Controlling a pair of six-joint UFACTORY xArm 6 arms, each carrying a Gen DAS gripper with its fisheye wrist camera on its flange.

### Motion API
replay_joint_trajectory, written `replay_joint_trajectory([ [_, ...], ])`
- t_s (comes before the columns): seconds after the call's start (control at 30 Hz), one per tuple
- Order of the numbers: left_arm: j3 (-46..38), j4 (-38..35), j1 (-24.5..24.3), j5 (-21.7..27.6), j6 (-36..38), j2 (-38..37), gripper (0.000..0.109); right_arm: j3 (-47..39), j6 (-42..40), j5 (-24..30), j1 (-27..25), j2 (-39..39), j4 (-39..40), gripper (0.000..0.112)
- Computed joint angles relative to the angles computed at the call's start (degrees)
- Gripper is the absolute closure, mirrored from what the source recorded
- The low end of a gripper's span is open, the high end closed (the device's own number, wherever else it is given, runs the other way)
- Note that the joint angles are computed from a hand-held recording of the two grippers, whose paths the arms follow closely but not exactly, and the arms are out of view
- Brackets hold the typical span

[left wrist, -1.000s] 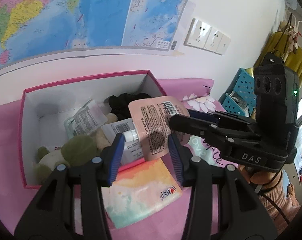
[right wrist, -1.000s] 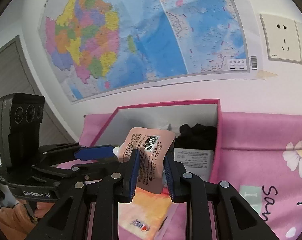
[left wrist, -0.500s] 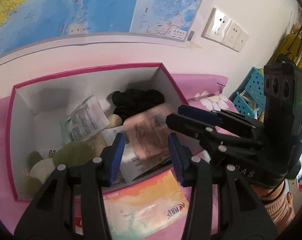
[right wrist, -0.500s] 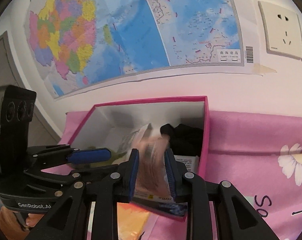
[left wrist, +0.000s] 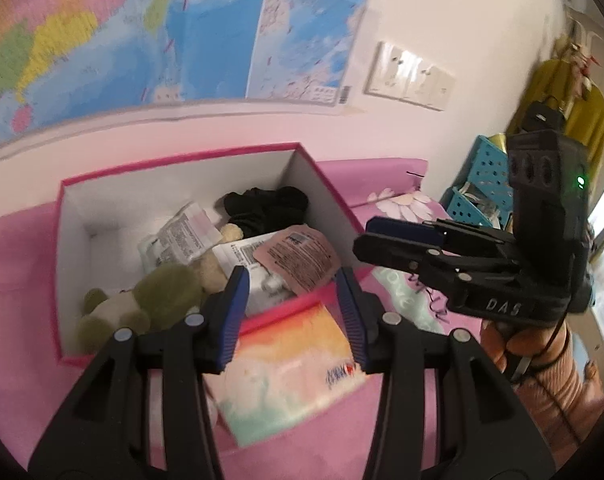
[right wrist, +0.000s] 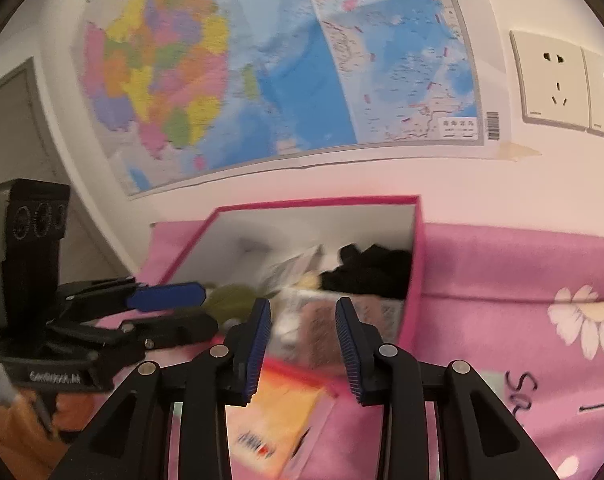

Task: Organize soft objects
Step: 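Move the right gripper to the floral tissue pack on the bedspread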

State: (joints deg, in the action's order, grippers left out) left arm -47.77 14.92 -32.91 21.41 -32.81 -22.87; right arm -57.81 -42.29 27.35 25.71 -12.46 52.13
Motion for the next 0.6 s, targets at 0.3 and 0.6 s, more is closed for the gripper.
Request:
replay_joint_trajectory([
  [0.3, 13.49, 1.06, -4.97, 1.77, 0.33, -16.00, 0.062, 12.36, -3.47, 8.71, -0.61, -13.03, 1.18, 0.070],
  [0.6, 21.53, -6.50, -13.86, 7.01, 3.69, -22.01, 0.062, 23.14, 0.90, 12.38, 1.39, -21.94, -3.43, 0.068],
])
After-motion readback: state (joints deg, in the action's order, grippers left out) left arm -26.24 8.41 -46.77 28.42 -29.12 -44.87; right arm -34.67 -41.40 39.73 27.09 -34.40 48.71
